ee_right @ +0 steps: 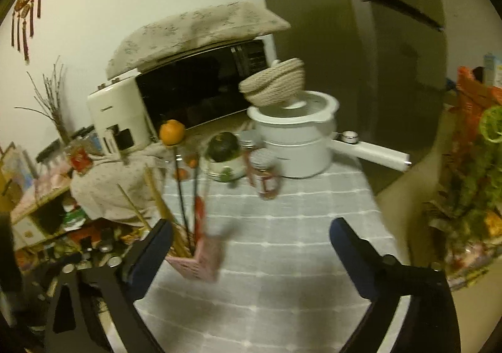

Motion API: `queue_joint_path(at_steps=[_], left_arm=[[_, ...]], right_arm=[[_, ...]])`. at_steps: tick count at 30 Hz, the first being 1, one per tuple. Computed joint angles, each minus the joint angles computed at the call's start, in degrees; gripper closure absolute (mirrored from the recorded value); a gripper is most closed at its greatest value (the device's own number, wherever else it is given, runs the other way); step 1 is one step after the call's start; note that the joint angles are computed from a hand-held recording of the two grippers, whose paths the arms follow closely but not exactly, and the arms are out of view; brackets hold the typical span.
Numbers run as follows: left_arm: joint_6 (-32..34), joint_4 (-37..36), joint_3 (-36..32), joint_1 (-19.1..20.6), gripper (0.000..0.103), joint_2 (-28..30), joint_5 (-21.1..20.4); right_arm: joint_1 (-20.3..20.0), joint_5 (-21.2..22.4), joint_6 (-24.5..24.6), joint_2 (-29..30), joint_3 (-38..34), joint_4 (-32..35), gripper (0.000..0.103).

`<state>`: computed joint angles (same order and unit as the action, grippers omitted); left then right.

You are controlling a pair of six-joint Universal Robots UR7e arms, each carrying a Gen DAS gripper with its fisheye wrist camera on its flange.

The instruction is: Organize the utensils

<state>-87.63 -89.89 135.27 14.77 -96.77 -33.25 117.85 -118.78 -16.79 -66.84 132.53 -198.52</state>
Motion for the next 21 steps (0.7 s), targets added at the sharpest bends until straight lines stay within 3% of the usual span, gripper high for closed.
queue_joint_path(at_steps=[7,15,21], left_arm=[[-3.55,3.81,-1.24,-1.94,0.0,2.25,0.07],[-6.39,6.2,-2.07,-3.18,0.0,4.07,1.88],[-6.26,5.81,-2.04,-3.4,0.0,4.5,1.93]], right_arm=[[1.39,-6.14,-2.42,-2.37,2.82,-0.62,0.0],[1.73,-8.85,-7.97,-0.93,3.89,-5.92,0.0],[1.51,-9.17,-7.3,-0.85,4.08,-5.23,0.0]])
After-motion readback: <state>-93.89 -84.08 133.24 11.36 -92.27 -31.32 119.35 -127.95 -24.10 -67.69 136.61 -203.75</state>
